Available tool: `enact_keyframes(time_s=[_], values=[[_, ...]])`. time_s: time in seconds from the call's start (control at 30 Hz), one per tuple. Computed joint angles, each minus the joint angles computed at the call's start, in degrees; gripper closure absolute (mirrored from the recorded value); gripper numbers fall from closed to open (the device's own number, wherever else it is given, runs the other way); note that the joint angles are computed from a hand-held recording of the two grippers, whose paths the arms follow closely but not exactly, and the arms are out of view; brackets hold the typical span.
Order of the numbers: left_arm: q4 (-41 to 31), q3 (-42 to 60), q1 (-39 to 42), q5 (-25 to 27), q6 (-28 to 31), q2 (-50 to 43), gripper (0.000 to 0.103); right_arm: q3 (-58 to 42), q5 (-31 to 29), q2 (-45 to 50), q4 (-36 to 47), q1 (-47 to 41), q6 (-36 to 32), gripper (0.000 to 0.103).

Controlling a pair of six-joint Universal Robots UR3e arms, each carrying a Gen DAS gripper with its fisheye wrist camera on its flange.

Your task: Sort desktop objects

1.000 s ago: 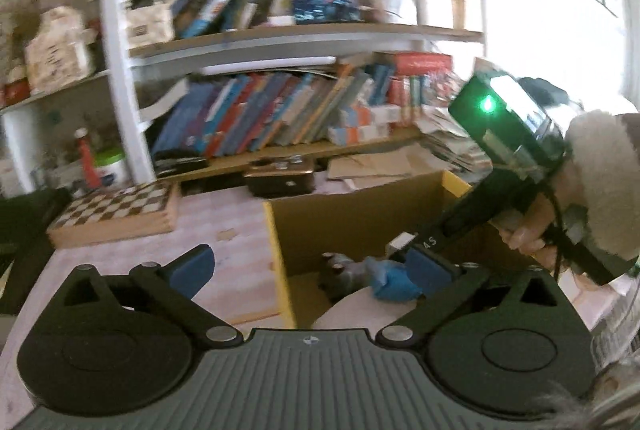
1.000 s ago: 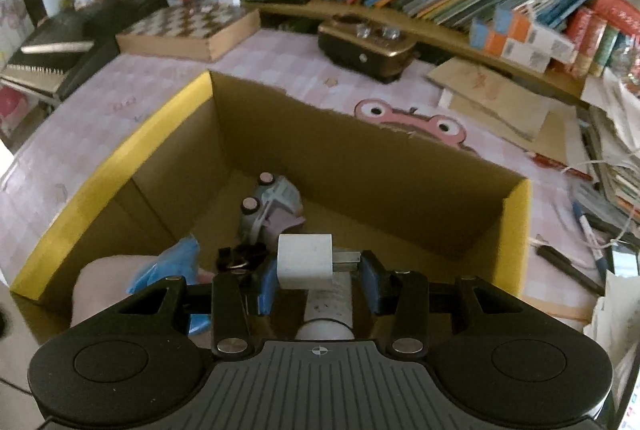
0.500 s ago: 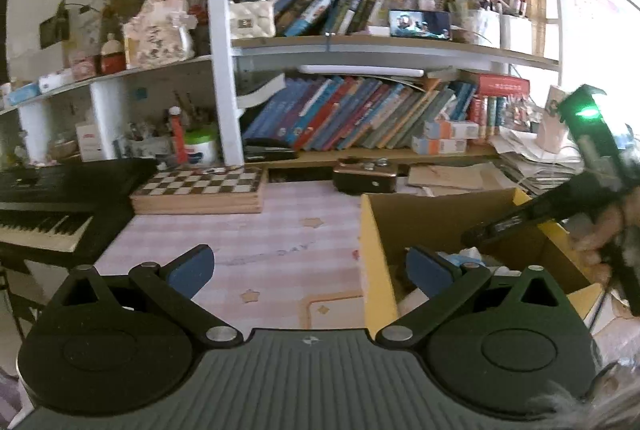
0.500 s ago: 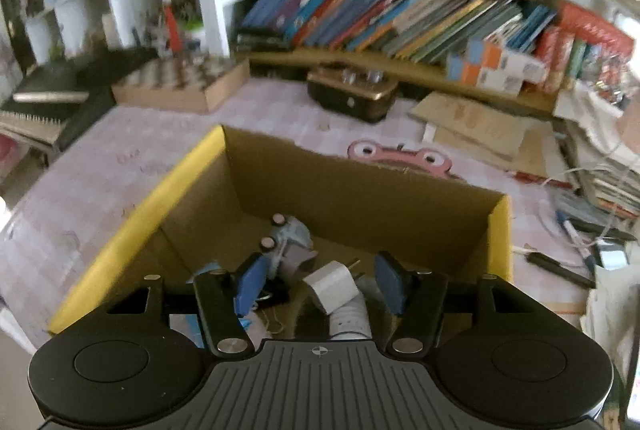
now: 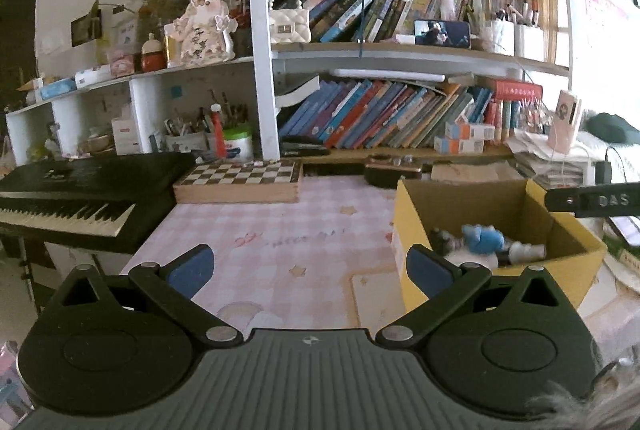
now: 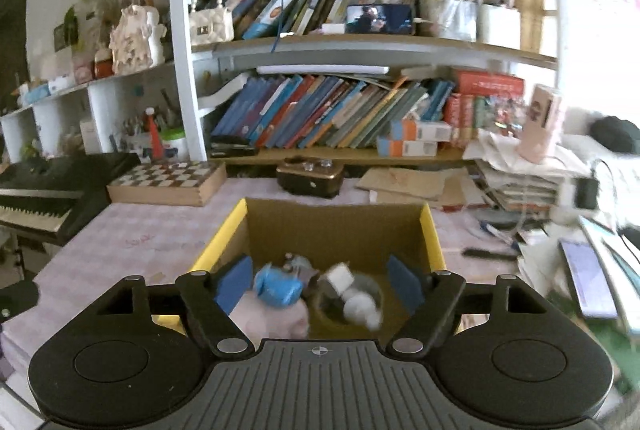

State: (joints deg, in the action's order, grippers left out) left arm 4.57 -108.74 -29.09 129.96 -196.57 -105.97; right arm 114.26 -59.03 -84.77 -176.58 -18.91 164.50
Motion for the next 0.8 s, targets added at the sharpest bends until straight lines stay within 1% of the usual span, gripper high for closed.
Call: enact_keyframes(time_s=[0.1, 0.2, 0.27, 0.4, 0.53, 0.67, 0.73, 0.8], values=[[1.0, -5.8, -0.7, -0.2, -1.1, 3.5, 0.0, 9.5, -1.1, -7.0, -2.2, -0.3, 0.6, 0.021], [1.1, -11.0, -1.7, -0.2, -2.4, 6.9, 0.0, 17.1, -2.0, -14.5, -0.6, -0.3, 0.0, 0.02], [0.4, -14.2, -2.6, 0.1, -3.7, 9.1, 0.0, 22.0, -2.5, -20.2, 1.2, -0.6, -0.4, 0.02], [-1.4, -19.8, -4.8, 0.7, -6.4, 13.2, 0.0, 29.7, -2.5, -32.2, 7.7, -1.7, -1.1, 0.02], [-3.6, -24.1, -7.7, 1.6, -9.2, 16.9, 0.0, 35.3, -2.8, -44.0, 15.1, -2.3, -1.5, 0.018], [-5.3, -27.6, -9.9, 1.0, -10.5, 20.3, 0.0, 37.7, -3.0, -54.1, 24.2, -1.8, -2.6, 0.015], [-5.5, -28.9, -10.3, 0.7, -10.4, 21.6, 0.0, 38.1, -4.0, -56.2, 25.6, -0.4, -2.2, 0.015], [-6.0, -29.8, -10.4, 0.8, -10.5, 22.8, 0.0, 38.2, -5.3, -56.2, 24.6, 1.2, -1.1, 0.014]])
